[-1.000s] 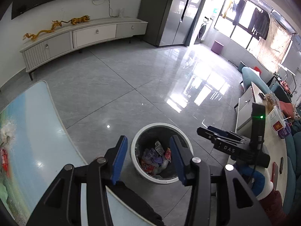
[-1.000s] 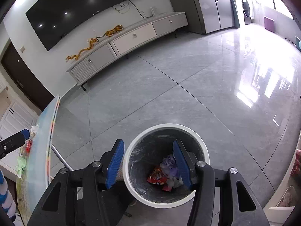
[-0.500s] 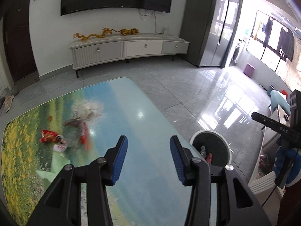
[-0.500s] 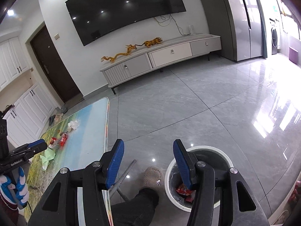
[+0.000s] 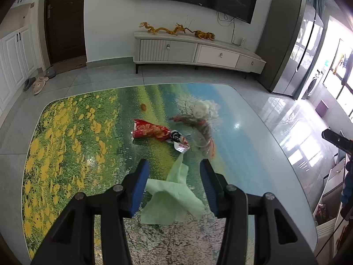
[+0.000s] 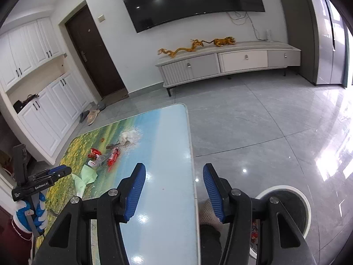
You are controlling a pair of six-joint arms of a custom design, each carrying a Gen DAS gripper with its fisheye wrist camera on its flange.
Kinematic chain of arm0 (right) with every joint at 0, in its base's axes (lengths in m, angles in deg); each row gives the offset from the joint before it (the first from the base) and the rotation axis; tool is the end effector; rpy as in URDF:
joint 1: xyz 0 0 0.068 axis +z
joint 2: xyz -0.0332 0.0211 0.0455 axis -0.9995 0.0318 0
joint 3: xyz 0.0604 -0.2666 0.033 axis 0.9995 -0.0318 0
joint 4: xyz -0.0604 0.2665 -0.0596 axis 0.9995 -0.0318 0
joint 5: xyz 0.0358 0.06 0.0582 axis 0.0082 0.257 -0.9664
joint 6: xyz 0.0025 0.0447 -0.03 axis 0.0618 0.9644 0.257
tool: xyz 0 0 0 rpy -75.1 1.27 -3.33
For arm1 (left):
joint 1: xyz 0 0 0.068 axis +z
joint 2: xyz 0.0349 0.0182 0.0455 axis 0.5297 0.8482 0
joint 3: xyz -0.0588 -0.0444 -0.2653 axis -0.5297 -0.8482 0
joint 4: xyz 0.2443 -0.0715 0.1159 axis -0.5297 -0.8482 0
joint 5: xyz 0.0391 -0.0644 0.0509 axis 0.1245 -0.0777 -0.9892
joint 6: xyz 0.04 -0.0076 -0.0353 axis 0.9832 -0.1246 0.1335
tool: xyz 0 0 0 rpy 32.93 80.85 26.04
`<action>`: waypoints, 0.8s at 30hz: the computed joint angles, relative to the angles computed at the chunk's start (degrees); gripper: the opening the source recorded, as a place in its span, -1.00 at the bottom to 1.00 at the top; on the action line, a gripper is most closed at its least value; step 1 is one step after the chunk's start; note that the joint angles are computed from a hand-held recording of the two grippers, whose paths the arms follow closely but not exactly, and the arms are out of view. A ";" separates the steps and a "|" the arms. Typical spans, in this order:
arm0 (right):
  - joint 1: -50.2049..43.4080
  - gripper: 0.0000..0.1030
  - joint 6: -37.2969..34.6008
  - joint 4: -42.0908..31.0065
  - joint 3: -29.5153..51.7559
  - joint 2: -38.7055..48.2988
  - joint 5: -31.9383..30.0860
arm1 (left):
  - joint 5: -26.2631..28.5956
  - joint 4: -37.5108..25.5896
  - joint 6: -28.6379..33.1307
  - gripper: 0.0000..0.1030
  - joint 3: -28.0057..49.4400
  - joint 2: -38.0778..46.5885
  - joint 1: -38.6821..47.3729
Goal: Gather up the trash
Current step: 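Grasp the green paper with the left tool, then grasp the clear plastic bag with the right tool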
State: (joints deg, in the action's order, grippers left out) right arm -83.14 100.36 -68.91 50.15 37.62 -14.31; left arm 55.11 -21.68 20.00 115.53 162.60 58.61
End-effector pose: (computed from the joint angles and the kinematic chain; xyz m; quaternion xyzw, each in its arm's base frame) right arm 0.1818 0.0238 0.2283 0.0040 0.9074 0.1561 0.3903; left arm 0.2489 0.1045 0.1831 0.0831 0.9312 -0.1116 0.3370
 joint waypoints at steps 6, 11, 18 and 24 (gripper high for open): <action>13.39 0.01 4.44 11.02 5.61 18.05 4.46 | -3.63 1.07 4.24 -0.10 0.77 4.45 -4.54; 18.49 0.01 5.20 16.49 10.21 30.28 4.62 | -4.23 1.88 7.47 -0.10 -0.79 6.99 -4.81; 22.74 -0.06 6.45 20.82 17.95 45.66 3.88 | -1.30 3.06 8.26 -0.39 -1.73 10.36 -0.50; 23.57 -0.20 9.60 22.36 24.50 55.36 3.15 | 2.54 3.80 9.50 -0.83 -3.13 10.74 3.12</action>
